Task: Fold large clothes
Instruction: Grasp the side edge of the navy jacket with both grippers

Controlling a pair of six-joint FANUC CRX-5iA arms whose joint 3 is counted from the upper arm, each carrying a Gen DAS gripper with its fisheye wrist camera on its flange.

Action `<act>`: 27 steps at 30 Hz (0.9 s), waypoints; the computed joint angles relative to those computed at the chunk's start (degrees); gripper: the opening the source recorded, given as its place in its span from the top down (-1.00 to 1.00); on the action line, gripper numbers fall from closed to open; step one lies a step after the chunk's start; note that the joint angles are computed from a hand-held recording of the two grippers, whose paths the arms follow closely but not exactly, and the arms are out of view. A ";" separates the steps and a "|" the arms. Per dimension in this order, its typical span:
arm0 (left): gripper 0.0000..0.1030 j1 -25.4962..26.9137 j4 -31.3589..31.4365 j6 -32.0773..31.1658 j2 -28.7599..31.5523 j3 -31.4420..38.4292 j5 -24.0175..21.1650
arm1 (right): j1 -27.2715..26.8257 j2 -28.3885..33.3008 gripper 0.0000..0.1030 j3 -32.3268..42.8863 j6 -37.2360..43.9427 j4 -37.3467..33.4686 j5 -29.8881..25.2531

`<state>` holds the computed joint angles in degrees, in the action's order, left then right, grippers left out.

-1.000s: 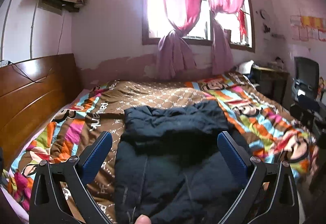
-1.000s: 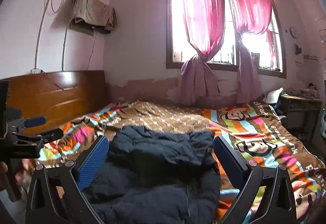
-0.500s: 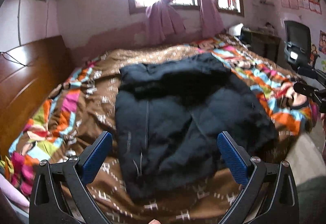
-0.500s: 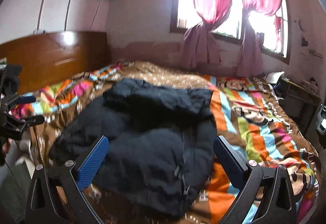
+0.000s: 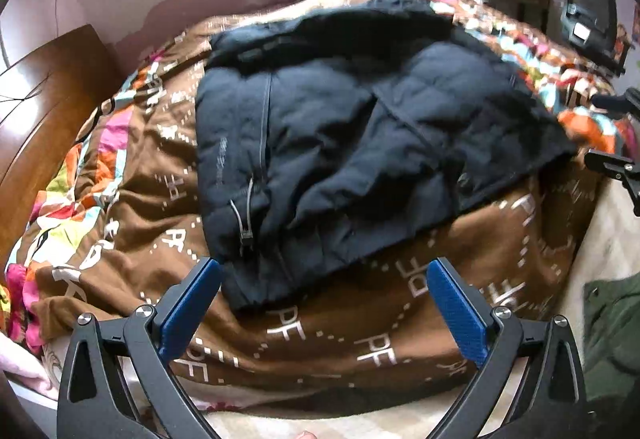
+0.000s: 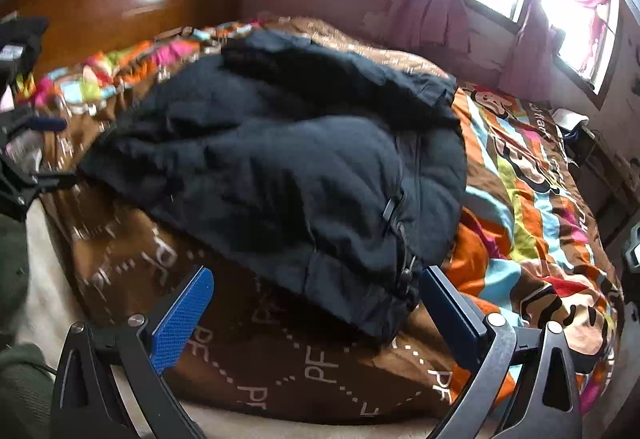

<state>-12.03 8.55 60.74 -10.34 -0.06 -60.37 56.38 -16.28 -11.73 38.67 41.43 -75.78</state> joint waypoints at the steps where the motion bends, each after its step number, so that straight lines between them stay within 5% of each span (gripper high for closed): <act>1: -0.96 -0.41 -1.26 0.73 0.55 0.49 -0.65 | -0.14 0.55 -1.00 -0.03 0.52 -0.38 -0.43; 10: -0.96 -4.50 -13.62 8.00 3.53 3.42 -2.86 | -2.44 5.05 -1.00 0.96 3.86 -3.32 -2.92; 19: -0.97 -3.40 -12.08 7.22 5.06 3.79 -2.79 | -4.93 10.21 -1.00 -0.97 -0.96 5.65 -4.20; 27: -0.96 -1.56 -7.13 3.72 4.29 2.23 -0.87 | -8.86 8.99 -1.00 3.48 0.24 7.55 0.57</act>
<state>-13.59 1.43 64.46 -6.05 2.17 -61.24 47.53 -7.29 -8.25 38.92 48.98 -75.21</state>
